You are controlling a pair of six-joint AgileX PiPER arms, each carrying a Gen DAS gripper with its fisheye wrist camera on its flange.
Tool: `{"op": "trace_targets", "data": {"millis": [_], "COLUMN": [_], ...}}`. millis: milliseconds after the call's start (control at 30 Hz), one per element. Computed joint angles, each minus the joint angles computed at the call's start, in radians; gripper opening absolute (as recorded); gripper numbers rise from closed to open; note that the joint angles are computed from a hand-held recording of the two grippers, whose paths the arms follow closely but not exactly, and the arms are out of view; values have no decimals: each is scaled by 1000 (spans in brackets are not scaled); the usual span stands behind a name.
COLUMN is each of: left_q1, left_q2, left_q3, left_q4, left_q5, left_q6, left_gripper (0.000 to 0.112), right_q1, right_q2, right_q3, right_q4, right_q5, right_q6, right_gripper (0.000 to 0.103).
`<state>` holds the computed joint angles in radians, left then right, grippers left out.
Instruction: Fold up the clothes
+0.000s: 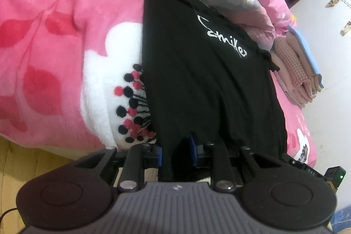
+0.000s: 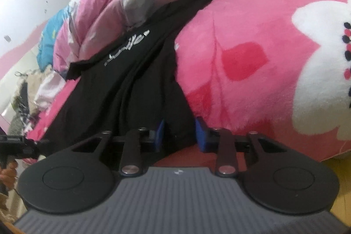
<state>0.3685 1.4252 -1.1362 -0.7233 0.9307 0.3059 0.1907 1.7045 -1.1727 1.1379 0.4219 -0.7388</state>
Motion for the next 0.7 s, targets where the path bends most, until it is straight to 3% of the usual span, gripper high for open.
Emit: {"op": "trace_targets", "data": {"millis": [100, 200, 267, 433, 700], "left_q1": [-35, -64, -32, 102, 253], "left_q2": [-20, -46, -75, -133, -172], "left_q3": [-4, -20, -22, -31, -37], "left_q4": [63, 134, 99, -41, -138], "left_q5": [-29, -41, -27, 63, 215], "left_q6": [-65, -134, -116, -45, -30], "left_gripper": [3, 3, 3, 2, 2], "right_q1": [-6, -15, -38, -130, -205], "right_q2": [-7, -46, -98, -222, -311], "right_q3": [9, 20, 29, 58, 129], "right_q4": [18, 55, 94, 229, 240], "right_q5": [4, -2, 0, 62, 144], "right_q6": [39, 37, 32, -27, 69], "right_gripper": [6, 4, 4, 4, 4]}}
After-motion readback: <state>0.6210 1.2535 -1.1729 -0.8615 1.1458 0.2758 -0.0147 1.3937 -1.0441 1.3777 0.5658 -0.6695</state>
